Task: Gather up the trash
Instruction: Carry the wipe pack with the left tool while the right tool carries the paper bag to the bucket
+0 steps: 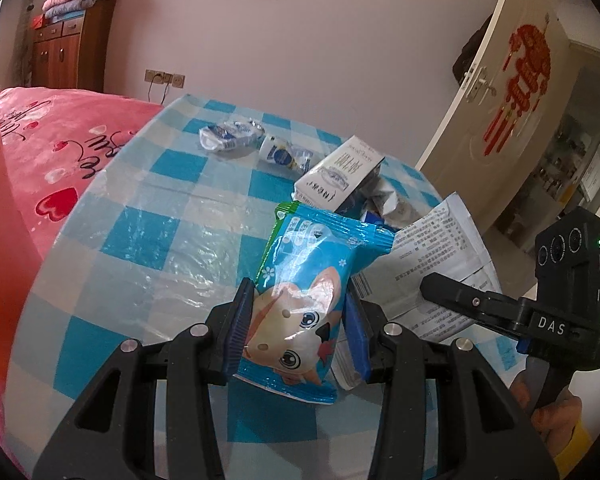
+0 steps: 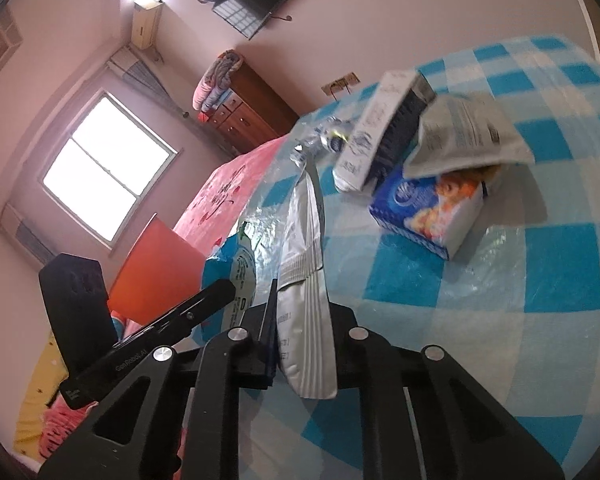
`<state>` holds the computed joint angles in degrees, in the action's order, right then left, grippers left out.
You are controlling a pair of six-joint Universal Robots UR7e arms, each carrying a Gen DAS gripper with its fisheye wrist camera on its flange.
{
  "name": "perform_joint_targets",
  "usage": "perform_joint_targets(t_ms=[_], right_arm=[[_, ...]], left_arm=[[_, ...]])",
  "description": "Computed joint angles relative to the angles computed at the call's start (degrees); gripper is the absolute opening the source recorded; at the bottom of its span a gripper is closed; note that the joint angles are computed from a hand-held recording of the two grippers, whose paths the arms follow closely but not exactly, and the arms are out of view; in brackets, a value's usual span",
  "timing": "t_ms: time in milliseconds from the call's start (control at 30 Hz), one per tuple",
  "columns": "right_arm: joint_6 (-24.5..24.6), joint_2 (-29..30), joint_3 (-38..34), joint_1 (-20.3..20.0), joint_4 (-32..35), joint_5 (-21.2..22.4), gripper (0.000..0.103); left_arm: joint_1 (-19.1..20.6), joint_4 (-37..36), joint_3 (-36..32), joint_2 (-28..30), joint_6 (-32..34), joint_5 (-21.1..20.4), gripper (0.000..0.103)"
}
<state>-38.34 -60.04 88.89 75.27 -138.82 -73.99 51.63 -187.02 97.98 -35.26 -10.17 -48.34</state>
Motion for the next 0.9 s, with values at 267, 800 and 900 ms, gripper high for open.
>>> perform_joint_targets(t_ms=[267, 800, 900], right_arm=[[-0.4, -2.4, 2.4, 1.8, -3.0, -0.2, 0.017], [-1.9, 2.1, -4.4, 14.3, 4.8, 3.6, 0.017], [-3.2, 3.9, -5.3, 17.4, 4.8, 4.2, 0.017]], left_arm=[[-1.0, -4.2, 2.5, -2.2, 1.6, -0.4, 0.044], [-5.2, -18.6, 11.3, -13.8, 7.6, 12.3, 0.045], [-5.9, -22.8, 12.9, -16.1, 10.0, 17.8, 0.045]])
